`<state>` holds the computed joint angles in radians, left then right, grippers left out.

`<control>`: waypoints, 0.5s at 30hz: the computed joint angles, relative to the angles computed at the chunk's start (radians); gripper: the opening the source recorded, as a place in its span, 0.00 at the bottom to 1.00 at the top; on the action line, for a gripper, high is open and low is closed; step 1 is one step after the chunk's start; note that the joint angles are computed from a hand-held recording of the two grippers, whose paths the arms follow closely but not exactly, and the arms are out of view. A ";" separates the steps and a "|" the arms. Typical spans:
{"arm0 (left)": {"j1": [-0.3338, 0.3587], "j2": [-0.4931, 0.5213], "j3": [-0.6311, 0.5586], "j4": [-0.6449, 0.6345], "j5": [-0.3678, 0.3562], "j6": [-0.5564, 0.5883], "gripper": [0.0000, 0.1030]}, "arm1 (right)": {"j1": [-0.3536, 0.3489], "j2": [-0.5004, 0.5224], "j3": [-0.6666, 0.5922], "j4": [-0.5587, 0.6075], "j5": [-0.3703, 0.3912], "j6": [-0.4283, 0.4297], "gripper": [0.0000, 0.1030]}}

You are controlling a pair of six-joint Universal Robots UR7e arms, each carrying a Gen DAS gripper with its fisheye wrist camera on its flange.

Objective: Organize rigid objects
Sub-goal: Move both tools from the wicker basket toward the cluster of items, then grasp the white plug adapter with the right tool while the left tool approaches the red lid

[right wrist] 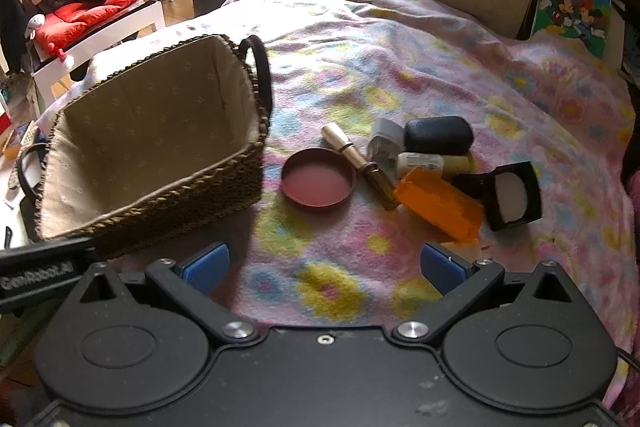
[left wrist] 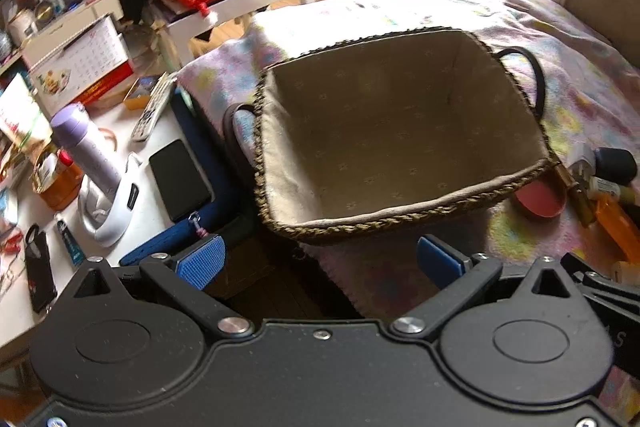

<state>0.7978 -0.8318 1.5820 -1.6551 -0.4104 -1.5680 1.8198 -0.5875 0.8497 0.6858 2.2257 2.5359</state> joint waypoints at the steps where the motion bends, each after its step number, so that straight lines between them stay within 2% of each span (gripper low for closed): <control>1: -0.002 0.000 0.009 -0.032 0.002 0.030 0.96 | -0.005 -0.009 0.013 -0.017 0.001 -0.013 0.99; 3: -0.004 0.001 0.023 -0.128 -0.004 0.123 0.96 | -0.024 -0.031 0.038 -0.042 -0.003 -0.032 0.99; 7: -0.001 0.020 0.048 -0.367 -0.059 0.376 0.96 | -0.086 -0.056 0.034 -0.010 -0.029 -0.003 0.99; 11: 0.003 0.067 0.009 -0.473 -0.123 0.557 0.96 | -0.148 -0.086 0.041 -0.030 -0.025 0.011 0.94; 15: 0.026 0.128 -0.090 -0.528 -0.233 0.705 0.96 | -0.193 -0.102 0.040 -0.066 -0.022 0.012 0.86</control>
<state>0.8240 -0.7041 1.4920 -2.1828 -0.6431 -0.8633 1.6270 -0.6892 0.8900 0.6195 2.2036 2.5480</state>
